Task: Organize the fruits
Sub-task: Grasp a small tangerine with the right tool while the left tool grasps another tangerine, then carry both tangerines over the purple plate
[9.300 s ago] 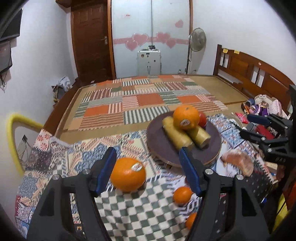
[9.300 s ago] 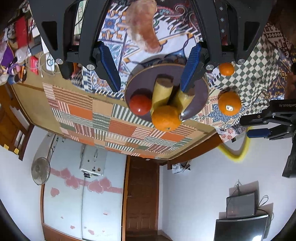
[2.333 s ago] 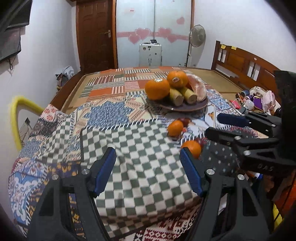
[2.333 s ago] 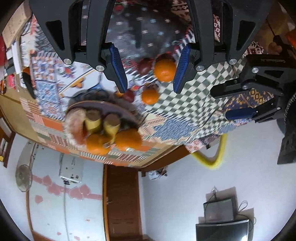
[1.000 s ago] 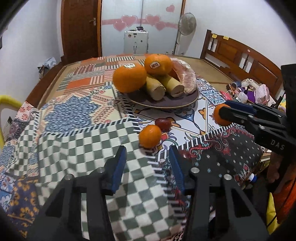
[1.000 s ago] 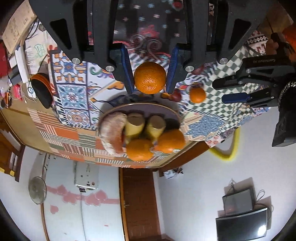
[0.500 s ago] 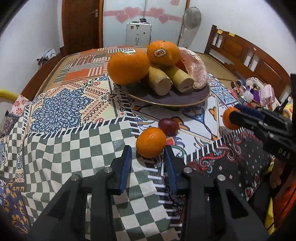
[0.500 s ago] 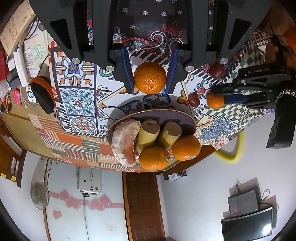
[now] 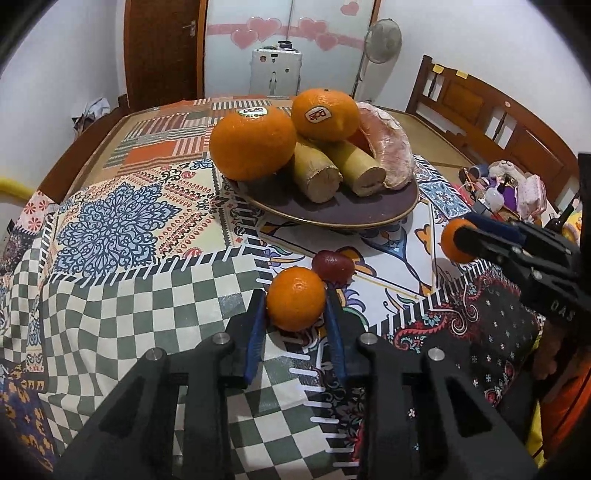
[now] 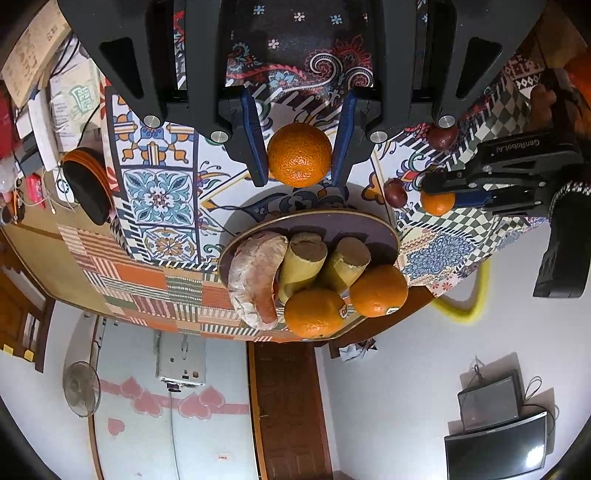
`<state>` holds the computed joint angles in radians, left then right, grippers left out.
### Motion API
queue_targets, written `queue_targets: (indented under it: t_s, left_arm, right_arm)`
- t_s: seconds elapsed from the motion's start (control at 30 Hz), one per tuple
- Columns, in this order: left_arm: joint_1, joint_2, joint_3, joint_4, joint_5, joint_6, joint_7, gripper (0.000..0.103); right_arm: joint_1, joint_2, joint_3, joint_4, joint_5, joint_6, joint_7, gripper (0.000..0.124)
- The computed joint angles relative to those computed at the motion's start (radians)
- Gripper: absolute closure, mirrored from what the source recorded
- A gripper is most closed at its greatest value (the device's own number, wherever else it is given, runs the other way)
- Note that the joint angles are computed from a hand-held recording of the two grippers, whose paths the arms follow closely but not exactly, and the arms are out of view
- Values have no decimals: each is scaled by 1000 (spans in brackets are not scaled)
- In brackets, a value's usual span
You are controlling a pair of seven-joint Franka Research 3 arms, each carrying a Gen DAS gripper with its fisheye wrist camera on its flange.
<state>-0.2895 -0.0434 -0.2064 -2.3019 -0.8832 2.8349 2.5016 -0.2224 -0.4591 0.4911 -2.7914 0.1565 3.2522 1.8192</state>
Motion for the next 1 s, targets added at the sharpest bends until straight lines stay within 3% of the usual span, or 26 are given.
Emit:
queue_targets:
  t_s: [0.4,1.0]
  left_arm:
    - [-11,-9,19,67,-65,-1,61,72]
    - [63,139,-73,195,52,21,-10,72]
  right_arm:
    - [-41,51,11,75,-20,8,-31,91]
    - [-262,144,199,185,-127,-22,-23,91]
